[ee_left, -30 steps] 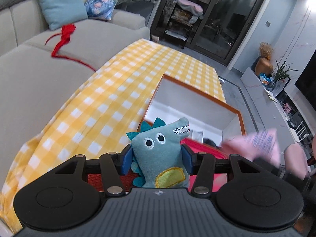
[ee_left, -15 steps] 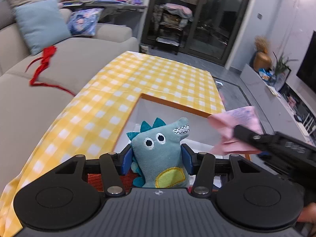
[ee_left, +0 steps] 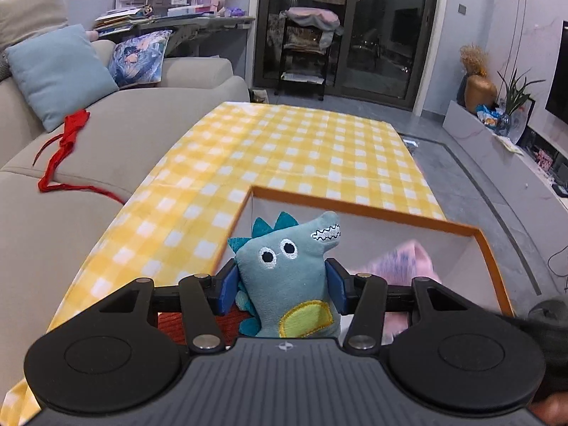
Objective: Organize soft objects
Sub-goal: 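Close the left gripper on the blue dinosaur while the right gripper carries the pink cloth into the orange box, then lower the blue dinosaur into the orange box and open the left gripper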
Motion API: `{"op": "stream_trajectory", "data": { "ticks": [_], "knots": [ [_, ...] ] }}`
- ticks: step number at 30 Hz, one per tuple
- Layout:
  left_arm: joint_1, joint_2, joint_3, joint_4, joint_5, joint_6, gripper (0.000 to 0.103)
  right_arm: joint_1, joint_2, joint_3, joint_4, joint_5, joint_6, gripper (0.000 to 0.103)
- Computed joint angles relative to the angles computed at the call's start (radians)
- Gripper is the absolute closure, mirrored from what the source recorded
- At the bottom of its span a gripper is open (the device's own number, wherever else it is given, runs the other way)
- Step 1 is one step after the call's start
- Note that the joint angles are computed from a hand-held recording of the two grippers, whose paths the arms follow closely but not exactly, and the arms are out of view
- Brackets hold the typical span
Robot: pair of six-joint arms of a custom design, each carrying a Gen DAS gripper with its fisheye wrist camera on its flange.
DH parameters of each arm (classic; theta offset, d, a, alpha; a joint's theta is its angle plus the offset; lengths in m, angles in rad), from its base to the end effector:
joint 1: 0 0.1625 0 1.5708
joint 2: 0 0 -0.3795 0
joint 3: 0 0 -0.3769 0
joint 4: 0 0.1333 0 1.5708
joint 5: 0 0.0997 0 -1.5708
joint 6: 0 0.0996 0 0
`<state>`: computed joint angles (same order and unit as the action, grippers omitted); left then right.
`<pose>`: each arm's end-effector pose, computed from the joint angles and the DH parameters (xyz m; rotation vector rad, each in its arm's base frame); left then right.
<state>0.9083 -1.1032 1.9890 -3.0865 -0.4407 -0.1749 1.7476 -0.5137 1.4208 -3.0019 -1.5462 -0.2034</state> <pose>-0.1407 -0.5435 0.2338 0.0848 2.1133 -1.1505 0.2565 -0.6641 0.0158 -0.5800 2.9617 -0.8097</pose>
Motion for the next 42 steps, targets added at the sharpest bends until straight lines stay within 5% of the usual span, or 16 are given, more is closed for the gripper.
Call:
{"op": "stream_trajectory", "data": {
  "ticks": [3,5,7,11,13,18,24,28,31,35,42],
  "knots": [
    [0.021,0.004,0.011,-0.132,-0.061,0.088,0.045,-0.011,-0.004,0.007,0.051,0.038,0.04,0.083],
    [0.036,-0.001,0.019,-0.174,-0.095,0.108,0.045,0.005,-0.002,0.004,0.085,-0.009,-0.002,0.083],
    [0.047,-0.011,0.024,-0.186,-0.12,0.092,0.045,0.022,0.004,0.003,0.095,-0.06,-0.051,0.082],
    [0.055,-0.016,0.018,-0.174,-0.156,0.119,0.045,0.008,0.0,0.009,0.135,0.007,-0.036,0.081],
    [0.055,-0.006,0.011,-0.16,-0.147,0.126,0.045,0.021,-0.002,0.012,0.137,-0.025,-0.056,0.079],
    [0.056,0.01,0.009,-0.102,-0.122,0.079,0.045,0.066,0.005,0.0,0.147,-0.178,-0.195,0.059],
    [0.045,0.036,0.022,-0.135,-0.089,0.109,0.045,0.064,0.005,-0.005,0.147,-0.173,-0.183,0.037],
    [0.045,0.043,0.008,-0.054,-0.077,0.072,0.046,0.07,-0.008,0.03,0.062,-0.155,-0.282,0.014],
    [0.043,0.055,0.0,-0.041,-0.058,0.068,0.046,0.069,-0.018,0.055,0.007,-0.148,-0.357,0.009],
    [0.05,0.075,-0.019,-0.001,-0.033,0.06,0.053,0.061,-0.014,0.049,-0.002,-0.163,-0.344,0.008],
    [0.083,0.041,-0.023,0.07,-0.219,0.01,0.055,0.051,-0.018,0.041,0.017,-0.145,-0.301,0.008]
  ]
}}
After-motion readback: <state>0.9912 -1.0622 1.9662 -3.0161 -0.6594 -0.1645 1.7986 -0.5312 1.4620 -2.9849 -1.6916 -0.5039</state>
